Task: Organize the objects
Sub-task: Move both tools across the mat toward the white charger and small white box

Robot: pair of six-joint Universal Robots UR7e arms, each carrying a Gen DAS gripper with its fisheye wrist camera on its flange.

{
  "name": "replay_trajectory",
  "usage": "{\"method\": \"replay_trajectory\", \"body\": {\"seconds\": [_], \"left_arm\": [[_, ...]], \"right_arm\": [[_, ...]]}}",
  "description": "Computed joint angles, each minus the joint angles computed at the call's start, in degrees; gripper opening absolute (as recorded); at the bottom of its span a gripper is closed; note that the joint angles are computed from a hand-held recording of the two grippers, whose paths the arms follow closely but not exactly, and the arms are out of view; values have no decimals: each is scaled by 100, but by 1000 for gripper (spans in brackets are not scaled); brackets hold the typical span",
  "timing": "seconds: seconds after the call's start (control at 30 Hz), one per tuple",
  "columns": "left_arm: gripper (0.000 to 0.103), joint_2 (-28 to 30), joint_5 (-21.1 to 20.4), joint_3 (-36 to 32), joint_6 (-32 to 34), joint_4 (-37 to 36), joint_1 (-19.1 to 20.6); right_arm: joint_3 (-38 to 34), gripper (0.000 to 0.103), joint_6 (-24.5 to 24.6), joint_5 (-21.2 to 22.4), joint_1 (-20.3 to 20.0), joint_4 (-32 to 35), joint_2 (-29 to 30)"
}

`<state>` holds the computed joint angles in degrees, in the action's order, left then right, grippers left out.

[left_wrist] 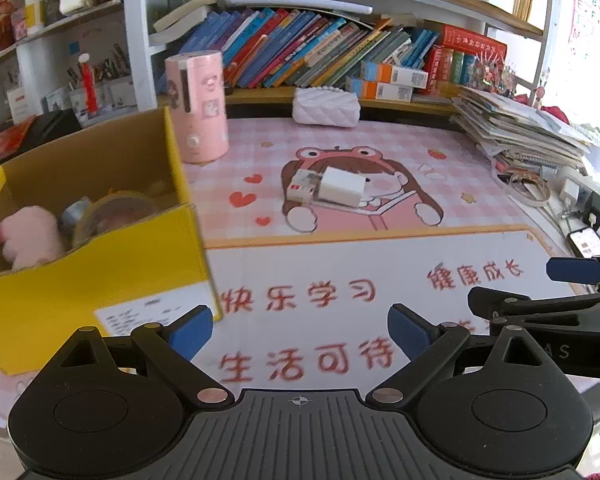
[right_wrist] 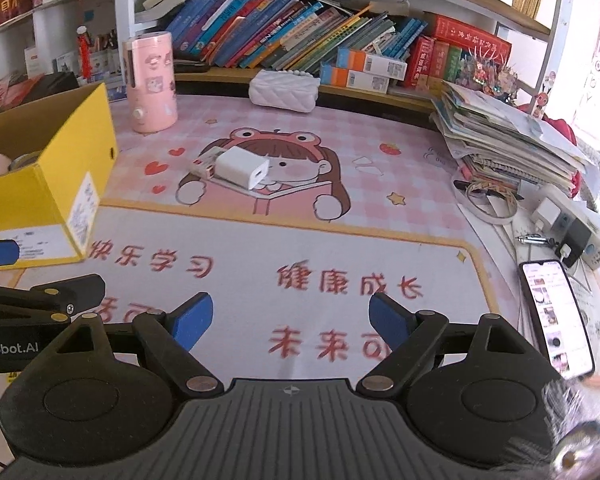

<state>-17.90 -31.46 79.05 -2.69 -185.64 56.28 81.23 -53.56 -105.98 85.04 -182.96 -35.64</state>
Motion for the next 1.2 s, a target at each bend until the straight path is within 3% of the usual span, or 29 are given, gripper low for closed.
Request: {"method": "replay_trajectory", "body": {"seconds": [0.33,0.57,0.93,1.2], "left_arm": [[96,513,145,-1005,13,333,32],[96,911,400,-1773,386,306,35],[95,1538,763,-3173,774,837,173],[82,1914,898,-4058,1040,1097,265]], "right_arm": [[-930,82,-51,271,-125,885,246],[-1549,78,-41,633,-186,1485,434],[-3076,72,57,971,-161,2469,1123],[-4385,71,36,1156,-110,3099,1772]]}}
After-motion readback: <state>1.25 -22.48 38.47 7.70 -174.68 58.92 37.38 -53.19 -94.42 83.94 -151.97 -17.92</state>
